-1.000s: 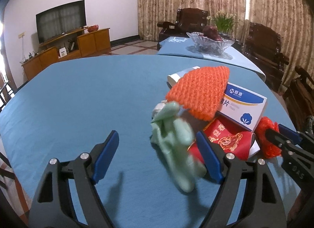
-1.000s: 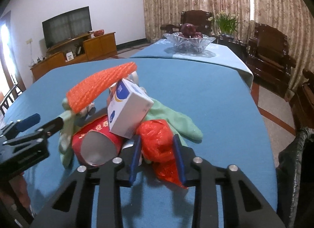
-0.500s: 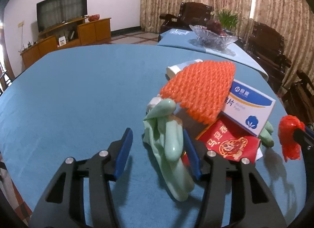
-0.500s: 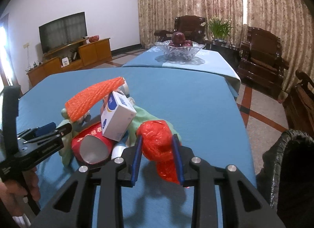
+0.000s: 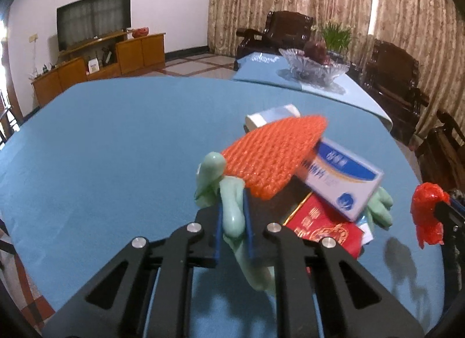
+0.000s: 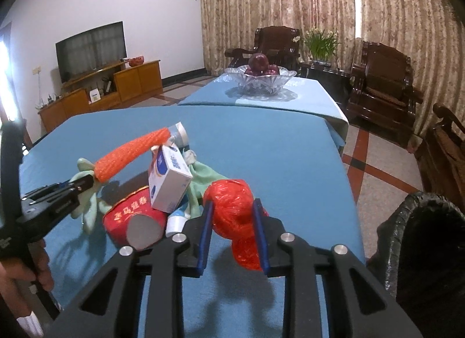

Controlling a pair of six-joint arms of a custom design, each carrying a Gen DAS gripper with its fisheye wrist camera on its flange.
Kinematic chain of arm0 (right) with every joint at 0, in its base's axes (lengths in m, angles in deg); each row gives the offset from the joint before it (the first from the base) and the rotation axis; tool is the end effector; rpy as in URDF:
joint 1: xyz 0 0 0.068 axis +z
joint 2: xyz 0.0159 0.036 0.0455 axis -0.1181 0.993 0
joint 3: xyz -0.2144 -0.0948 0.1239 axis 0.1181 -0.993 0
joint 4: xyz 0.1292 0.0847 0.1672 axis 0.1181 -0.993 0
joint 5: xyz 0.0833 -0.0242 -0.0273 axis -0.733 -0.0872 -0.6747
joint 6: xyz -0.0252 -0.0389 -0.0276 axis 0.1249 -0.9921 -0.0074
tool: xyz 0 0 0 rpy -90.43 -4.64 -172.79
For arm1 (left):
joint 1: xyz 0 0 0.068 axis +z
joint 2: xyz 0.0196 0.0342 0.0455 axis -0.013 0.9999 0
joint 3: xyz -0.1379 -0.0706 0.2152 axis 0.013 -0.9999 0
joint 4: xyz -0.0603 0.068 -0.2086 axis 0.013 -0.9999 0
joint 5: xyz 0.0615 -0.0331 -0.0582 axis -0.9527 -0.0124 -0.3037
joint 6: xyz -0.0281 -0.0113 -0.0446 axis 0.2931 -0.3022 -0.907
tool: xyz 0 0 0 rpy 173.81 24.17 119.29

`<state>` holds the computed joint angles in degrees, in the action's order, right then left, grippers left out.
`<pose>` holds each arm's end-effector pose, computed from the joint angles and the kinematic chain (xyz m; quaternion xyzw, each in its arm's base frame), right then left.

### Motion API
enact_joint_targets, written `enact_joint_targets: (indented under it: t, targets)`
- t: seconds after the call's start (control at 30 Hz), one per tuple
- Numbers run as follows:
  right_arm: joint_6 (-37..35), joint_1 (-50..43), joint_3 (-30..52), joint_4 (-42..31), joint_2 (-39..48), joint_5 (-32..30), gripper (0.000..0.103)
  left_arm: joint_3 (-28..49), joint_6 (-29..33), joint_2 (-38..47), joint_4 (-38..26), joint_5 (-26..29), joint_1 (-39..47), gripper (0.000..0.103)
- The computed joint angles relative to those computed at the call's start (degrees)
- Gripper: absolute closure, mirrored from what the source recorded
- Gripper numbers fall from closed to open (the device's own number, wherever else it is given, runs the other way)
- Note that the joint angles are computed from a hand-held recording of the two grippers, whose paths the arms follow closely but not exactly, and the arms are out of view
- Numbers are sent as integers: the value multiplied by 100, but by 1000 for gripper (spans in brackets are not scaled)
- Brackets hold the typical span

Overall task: Collect trash
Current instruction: 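Grasp the red plastic bag with the right tool while the left tool grasps the green glove, then carry the red bag in the right tool while the left tool carries the green glove to the bin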

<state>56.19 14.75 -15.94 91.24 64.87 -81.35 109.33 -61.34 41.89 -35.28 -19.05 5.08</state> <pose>0.2915 0.1097 0.1932 -0.0655 0.8914 0.0566 0.4449 0.3124 0.0326 0.1608 -0.0822 0.9031 0.0165 0.4212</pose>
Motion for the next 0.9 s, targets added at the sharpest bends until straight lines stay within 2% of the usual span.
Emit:
enact_joint_targets:
  t: [0.07,0.27,0.5,0.9]
  targets:
    - [12,5,21,-59,-58,1,90,-69,71,-247,-87,-53,-16,92]
    - [36,1,54,-155,-161,-46,95,-83,55,-964,-590,19,-60,92]
    - [8,-78,-90,-219,-532,-161,96,-258,48,-1791,-945,-57,-323,92]
    - [3,-417,-362,-385,-991,-436,96,-263,-84,-2219,-1296,85,-864,92]
